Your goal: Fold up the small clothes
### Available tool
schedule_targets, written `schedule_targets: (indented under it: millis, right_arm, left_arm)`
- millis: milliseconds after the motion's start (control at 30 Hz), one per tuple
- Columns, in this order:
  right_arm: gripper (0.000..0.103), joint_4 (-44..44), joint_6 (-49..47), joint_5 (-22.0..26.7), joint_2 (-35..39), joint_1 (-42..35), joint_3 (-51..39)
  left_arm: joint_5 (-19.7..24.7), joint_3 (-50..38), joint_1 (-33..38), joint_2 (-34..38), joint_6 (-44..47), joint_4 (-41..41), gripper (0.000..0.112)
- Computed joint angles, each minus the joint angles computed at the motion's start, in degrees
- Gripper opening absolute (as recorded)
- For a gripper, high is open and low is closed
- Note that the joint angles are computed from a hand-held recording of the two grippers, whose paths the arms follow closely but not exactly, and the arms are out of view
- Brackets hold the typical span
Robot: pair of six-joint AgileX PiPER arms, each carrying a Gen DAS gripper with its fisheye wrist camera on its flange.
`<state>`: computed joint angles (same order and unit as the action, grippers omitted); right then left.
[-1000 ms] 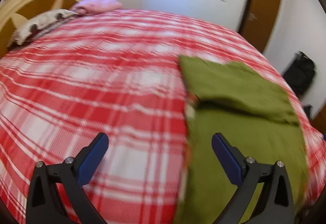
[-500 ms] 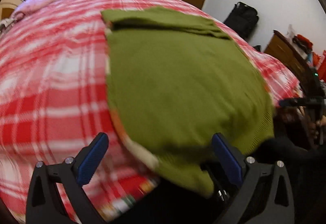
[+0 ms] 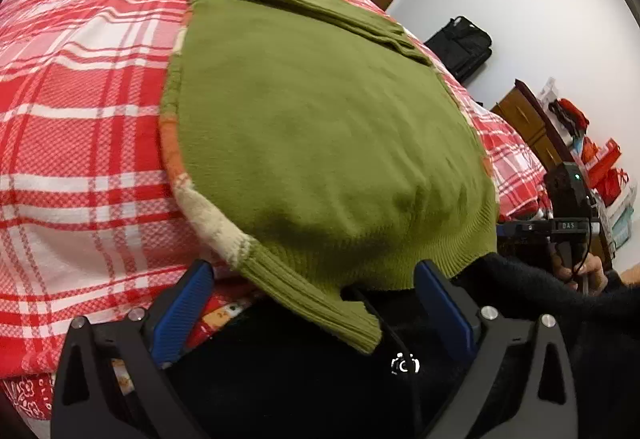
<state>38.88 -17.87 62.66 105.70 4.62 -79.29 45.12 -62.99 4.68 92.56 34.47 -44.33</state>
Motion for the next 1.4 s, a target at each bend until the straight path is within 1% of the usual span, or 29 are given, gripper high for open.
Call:
schedule_targets:
  millis: [67, 167, 233, 267, 333, 400, 433, 467, 500, 533, 567, 600, 633, 700, 733, 833, 933, 1033, 1100, 1200, 1233, 1267, 1400]
  right_arm:
    - [0.054, -1.5, 1.0, -1.7, -0.1, 0.8, 0.6]
    - [0.054, -2.2, 0.5, -3.3, 0.1, 1.6, 0.9]
    - [0.054, -1.5, -0.5, -3.4, 0.5, 1.7, 1.2]
    - [0.054, -1.1, -1.1, -3.4, 0.8, 1.6, 1.3]
    - [0.054, -0.5, -1.6, -3.3, 1.3, 1.6, 1.3]
    - [0.055, 1.7, -3.0, -2.9, 1.9, 0.8, 1.3]
    - [0.052, 3.6, -4.2, -3.2, 1.9, 0.3, 1.8]
    - [0.046, 4.7, -4.9, -3.2, 2.0, 0.3, 1.9]
    - [0.026, 5.5, -6.0, -2.9, 2.2, 0.0, 1.9]
    - [0.011, 5.5, -6.6, -2.7, 2.2, 0.2, 1.8]
    - [0.011, 5.3, -6.7, -2.8, 2.2, 0.7, 1.7]
    - [0.01, 4.7, -6.5, -3.3, 1.8, 1.2, 1.8]
    - [0.01, 5.0, -6.5, -3.2, 1.5, 1.4, 1.7]
    - [0.01, 7.9, -7.9, -1.7, 1.7, 0.5, 1.3]
    - [0.01, 10.7, -9.4, -0.6, 1.5, -0.7, 1.2]
    - [0.01, 18.2, -12.7, 1.7, 0.8, -3.5, 0.8]
    - [0.01, 24.2, -13.9, 3.3, 1.1, -5.3, -0.7]
    - [0.01, 27.2, -13.6, 3.8, 2.6, -5.4, -4.4]
    - [0.01, 28.4, -13.1, 3.1, 3.3, -4.6, -7.0]
    - [0.01, 29.9, -10.5, 2.6, 7.0, -4.0, -13.9]
    - [0.01, 29.4, -8.8, 1.6, 8.8, -3.4, -17.3]
    - [0.01, 28.8, -7.6, 0.6, 10.0, -3.0, -19.5]
    - [0.01, 29.1, -1.5, -2.1, 17.5, -3.2, -30.4]
  left_arm:
    - [0.3, 0.3, 0.6, 0.1, 0.6, -0.1, 0.097]
    - [0.4, -0.3, 0.7, 2.1, -0.9, -0.5, 0.084]
    - [0.8, -0.6, 1.2, 3.1, -2.4, -0.1, 0.074]
    - [0.6, -0.6, 1.1, 3.2, -2.7, 0.1, 0.072]
    - [1.0, -0.5, 0.8, 3.0, -2.2, -0.1, 0.064]
    - [1.7, -0.6, 0.6, 3.1, -1.7, 0.1, 0.062]
    - [1.8, -0.6, 0.6, 3.1, -1.5, 0.4, 0.061]
    - [1.6, -0.6, 0.3, 3.1, -1.6, 0.7, 0.059]
    - [1.5, -0.6, 0.1, 3.1, -2.0, 1.0, 0.051]
    - [1.6, -0.7, 0.2, 3.3, -2.5, 1.3, 0.04]
    - [2.0, -0.8, 0.6, 3.6, -2.6, 1.3, 0.034]
    - [2.3, -0.8, 0.9, 3.9, -2.9, 1.3, 0.02]
    - [2.5, -0.7, 1.4, 4.0, -3.1, 1.4, 0.013]
    - [3.5, -0.5, 2.6, 3.9, -2.2, 0.2, 0.009]
    - [3.7, -0.5, 2.8, 3.4, -2.0, 0.1, 0.008]
    - [4.2, -0.6, 3.5, 1.7, 0.0, -1.4, 0.007]
    - [5.2, -1.4, 5.0, 0.0, 2.7, -4.6, 0.007]
    - [6.3, -3.9, 6.4, -0.6, 4.4, -7.5, 0.007]
    - [6.8, -6.8, 7.6, -0.4, 5.9, -10.6, 0.007]
    - [7.4, -12.4, 8.8, 2.5, 5.7, -13.8, 0.007]
    - [7.6, -14.6, 9.0, 3.8, 4.8, -14.0, 0.007]
    - [7.3, -17.8, 8.7, 5.8, 2.8, -13.1, 0.007]
    - [4.7, -29.9, 5.8, 13.6, -5.9, -4.9, 0.007]
